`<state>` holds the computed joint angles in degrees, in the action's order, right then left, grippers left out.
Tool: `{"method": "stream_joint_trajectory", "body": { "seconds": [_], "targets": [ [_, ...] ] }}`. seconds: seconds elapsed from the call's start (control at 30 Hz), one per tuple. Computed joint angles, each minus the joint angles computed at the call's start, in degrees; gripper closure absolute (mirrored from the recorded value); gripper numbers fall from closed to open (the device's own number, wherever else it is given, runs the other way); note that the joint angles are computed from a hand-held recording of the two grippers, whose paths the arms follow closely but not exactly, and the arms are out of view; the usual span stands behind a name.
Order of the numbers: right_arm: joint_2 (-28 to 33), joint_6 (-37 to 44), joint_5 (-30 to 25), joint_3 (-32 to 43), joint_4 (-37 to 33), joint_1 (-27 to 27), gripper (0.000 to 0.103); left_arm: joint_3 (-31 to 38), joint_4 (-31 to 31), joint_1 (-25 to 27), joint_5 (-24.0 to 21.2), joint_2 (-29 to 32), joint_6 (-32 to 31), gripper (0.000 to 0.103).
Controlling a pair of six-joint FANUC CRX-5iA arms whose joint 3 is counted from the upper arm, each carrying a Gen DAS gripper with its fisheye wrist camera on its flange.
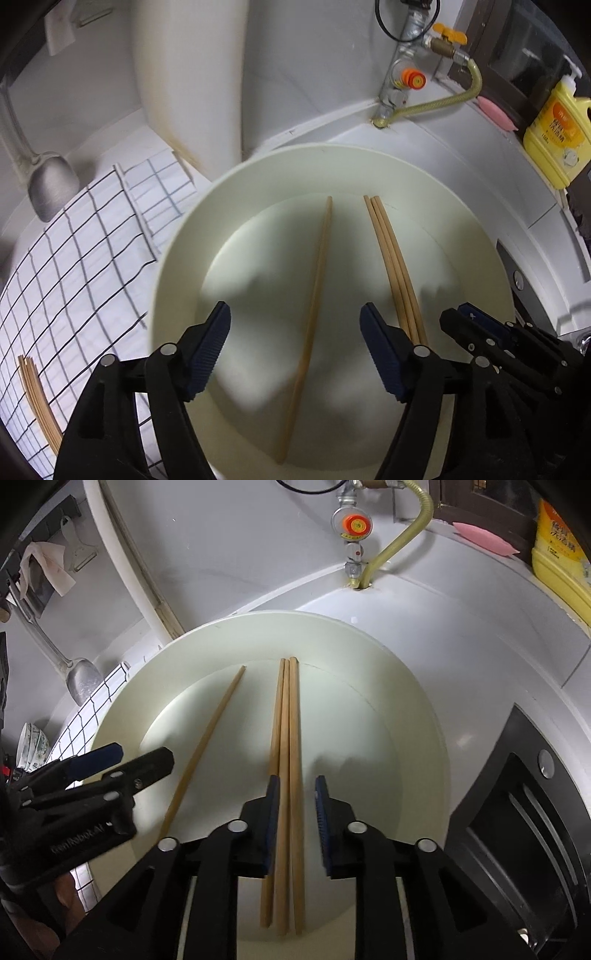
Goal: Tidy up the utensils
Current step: 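Open both grippers to drop the chopsticks into the white basin, then move both open grippers back over the row of chopsticks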
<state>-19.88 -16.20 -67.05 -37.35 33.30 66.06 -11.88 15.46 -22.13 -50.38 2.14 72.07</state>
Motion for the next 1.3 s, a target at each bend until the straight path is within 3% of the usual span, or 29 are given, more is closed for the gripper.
{"method": "stream_joint_trajectory", "body": {
  "seconds": [0.13, 0.2, 0.43, 0.57, 0.97, 1.3],
  "targets": [
    [-0.1, -2.1, -2.3, 0.9, 0.7, 3.3, 0.079, -1.3, 0.1, 1.4, -0.7, -2.9, -1.1, 0.026],
    [0.2, -3.2, -3.7, 1.5, 1.0, 5.1, 0.072, -2.5, 0.7, 2.9, -1.2, -5.2, -2.0, 0.024],
    [2.8, -4.2, -6.2, 5.3, 1.8, 9.7, 0.071, -6.2, 2.6, 8.4, -3.2, -11.8, -5.3, 0.019],
    [5.7, -3.0, -6.3, 8.4, 2.6, 10.9, 0.065, -8.7, 3.6, 12.9, -3.8, -16.2, -7.5, 0.015],
    [17.8, 5.0, -0.8, 19.9, 3.1, 11.8, 0.051, -15.9, 8.3, 33.8, -8.5, -25.2, -18.2, 0.009],
    [28.3, 10.8, 5.2, 28.9, 1.8, 10.9, 0.051, -20.3, 9.6, 51.1, -10.8, -26.1, -26.4, 0.008]
  ]
}}
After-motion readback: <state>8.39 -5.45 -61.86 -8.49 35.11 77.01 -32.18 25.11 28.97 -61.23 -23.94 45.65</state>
